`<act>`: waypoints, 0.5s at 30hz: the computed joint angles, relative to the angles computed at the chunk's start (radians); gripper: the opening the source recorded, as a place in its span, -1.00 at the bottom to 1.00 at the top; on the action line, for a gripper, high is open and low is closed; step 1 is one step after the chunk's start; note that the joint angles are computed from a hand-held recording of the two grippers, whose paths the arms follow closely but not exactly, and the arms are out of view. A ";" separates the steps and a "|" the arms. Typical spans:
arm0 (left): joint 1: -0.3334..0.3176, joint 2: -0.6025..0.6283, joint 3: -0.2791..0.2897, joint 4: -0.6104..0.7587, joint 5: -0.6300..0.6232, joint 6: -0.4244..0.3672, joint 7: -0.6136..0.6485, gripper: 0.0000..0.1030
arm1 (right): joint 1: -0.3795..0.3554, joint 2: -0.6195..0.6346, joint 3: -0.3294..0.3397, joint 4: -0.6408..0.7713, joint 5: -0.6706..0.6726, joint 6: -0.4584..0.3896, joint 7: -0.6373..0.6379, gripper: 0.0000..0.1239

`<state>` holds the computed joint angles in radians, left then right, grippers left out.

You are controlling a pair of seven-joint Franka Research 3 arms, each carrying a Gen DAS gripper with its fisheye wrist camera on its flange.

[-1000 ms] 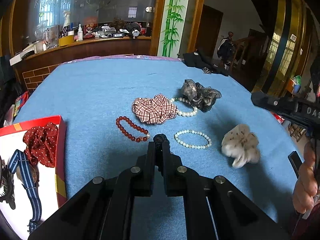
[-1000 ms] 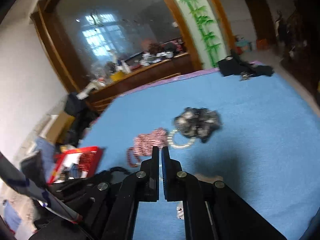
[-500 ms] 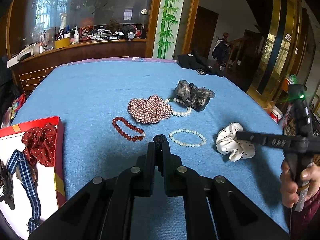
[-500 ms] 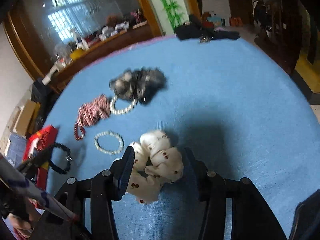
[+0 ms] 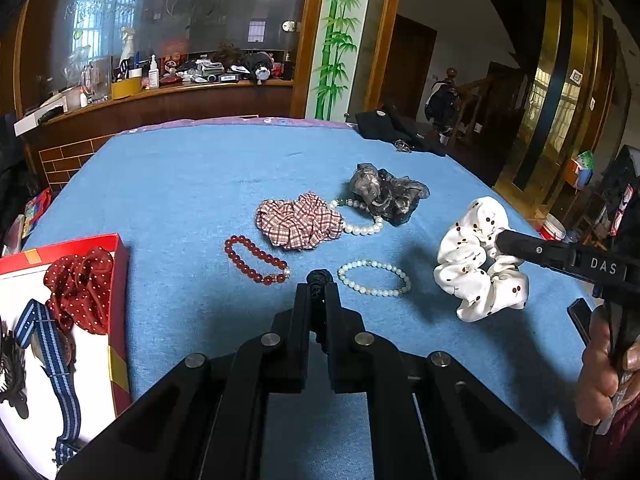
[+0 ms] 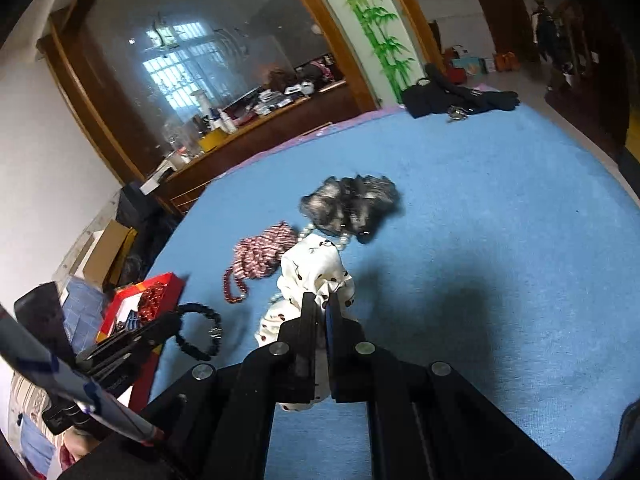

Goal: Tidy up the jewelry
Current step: 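Lift and carry the black bracelet and white scrunchie over the tray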

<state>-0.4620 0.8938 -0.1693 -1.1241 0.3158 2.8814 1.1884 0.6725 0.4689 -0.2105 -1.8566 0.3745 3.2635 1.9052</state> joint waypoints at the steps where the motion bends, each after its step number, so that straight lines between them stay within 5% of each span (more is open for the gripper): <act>1: 0.001 0.001 -0.003 0.001 -0.001 0.001 0.002 -0.88 | 0.032 0.002 -0.032 0.000 -0.002 0.002 0.002 -0.93; 4: -0.003 0.003 0.000 0.004 0.000 0.004 0.003 -0.88 | 0.042 0.001 -0.033 -0.003 0.001 0.031 -0.013 -0.93; 7: -0.001 0.012 -0.010 0.016 -0.006 -0.007 0.012 -0.88 | 0.158 0.020 -0.158 0.004 0.030 0.020 -0.015 -0.93; 12: 0.034 0.000 -0.065 -0.007 -0.053 0.000 0.046 -0.88 | 0.179 0.019 -0.178 -0.006 0.065 0.044 -0.032 -0.93; 15: 0.030 -0.046 -0.050 -0.069 -0.053 0.031 0.030 -0.88 | 0.196 0.010 -0.186 -0.016 0.096 0.048 -0.037 -0.93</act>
<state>-0.4318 0.8476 -0.2196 -1.1927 0.2627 2.9122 1.2181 0.8689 0.4790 -0.3962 -1.8728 0.4707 3.3114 1.8679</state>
